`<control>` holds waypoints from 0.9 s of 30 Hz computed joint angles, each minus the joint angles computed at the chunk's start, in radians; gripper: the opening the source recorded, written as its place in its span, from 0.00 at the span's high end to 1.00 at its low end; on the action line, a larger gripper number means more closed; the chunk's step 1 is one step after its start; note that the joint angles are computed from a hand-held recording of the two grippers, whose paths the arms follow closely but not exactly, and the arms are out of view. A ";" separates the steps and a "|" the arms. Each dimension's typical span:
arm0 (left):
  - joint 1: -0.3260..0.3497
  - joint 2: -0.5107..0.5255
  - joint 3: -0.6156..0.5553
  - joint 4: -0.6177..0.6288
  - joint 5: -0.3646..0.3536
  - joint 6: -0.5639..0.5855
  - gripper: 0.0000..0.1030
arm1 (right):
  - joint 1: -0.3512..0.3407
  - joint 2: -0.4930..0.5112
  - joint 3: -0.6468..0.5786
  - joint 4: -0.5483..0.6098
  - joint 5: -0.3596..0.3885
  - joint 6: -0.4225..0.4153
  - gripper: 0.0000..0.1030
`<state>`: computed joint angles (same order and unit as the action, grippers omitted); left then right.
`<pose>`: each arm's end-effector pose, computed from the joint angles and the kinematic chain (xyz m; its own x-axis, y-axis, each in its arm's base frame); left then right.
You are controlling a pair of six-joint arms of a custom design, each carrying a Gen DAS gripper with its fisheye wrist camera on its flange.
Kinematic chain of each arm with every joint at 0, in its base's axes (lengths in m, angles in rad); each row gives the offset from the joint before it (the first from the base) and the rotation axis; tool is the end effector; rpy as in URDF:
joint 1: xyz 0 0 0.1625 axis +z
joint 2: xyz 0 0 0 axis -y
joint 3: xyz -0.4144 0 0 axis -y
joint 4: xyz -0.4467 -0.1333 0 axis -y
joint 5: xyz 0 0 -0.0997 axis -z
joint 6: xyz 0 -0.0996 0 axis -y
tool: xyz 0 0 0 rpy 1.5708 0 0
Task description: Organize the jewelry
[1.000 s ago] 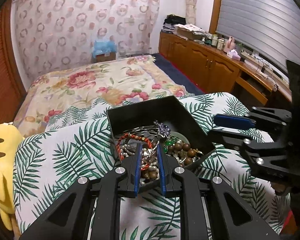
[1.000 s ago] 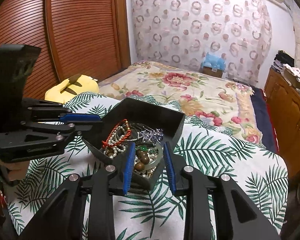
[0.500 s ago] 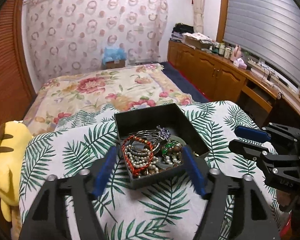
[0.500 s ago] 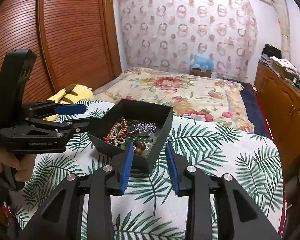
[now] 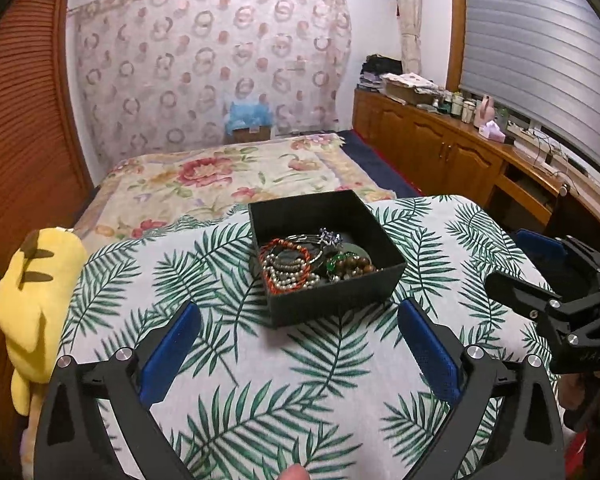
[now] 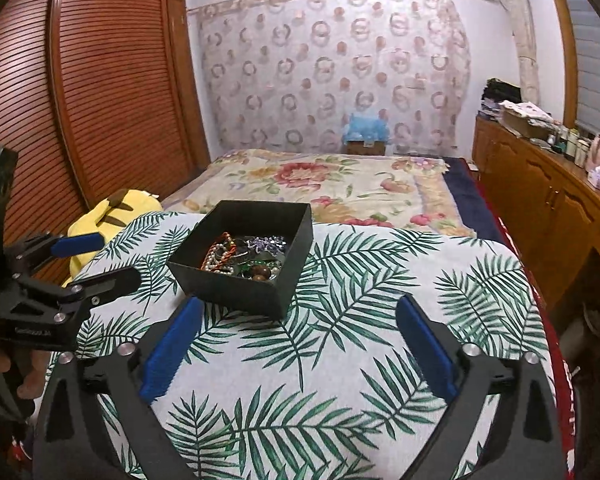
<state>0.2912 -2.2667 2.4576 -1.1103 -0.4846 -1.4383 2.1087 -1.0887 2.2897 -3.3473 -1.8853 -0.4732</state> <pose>-0.1511 -0.2764 0.2984 -0.7049 -0.1470 -0.6939 0.4775 0.6252 -0.6174 0.3384 -0.3672 0.0880 -0.6078 -0.6333 0.4790 -0.7941 0.4851 -0.3662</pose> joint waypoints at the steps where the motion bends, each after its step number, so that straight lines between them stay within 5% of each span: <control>1: -0.016 -0.002 -0.005 0.038 -0.005 -0.035 0.08 | 0.004 -0.005 0.007 -0.008 -0.006 0.003 0.03; 14: -0.311 0.039 -0.079 0.514 -0.134 -0.526 0.08 | 0.083 -0.105 0.111 -0.148 -0.043 0.021 0.03; 27: -0.427 0.079 -0.101 0.614 -0.218 -0.651 0.08 | 0.114 -0.178 0.161 -0.186 -0.034 0.030 0.03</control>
<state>-0.1358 -2.1880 2.3565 -0.4964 -0.7025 -2.0895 2.2225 -1.2664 2.4509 -3.5332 -1.9197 -0.4431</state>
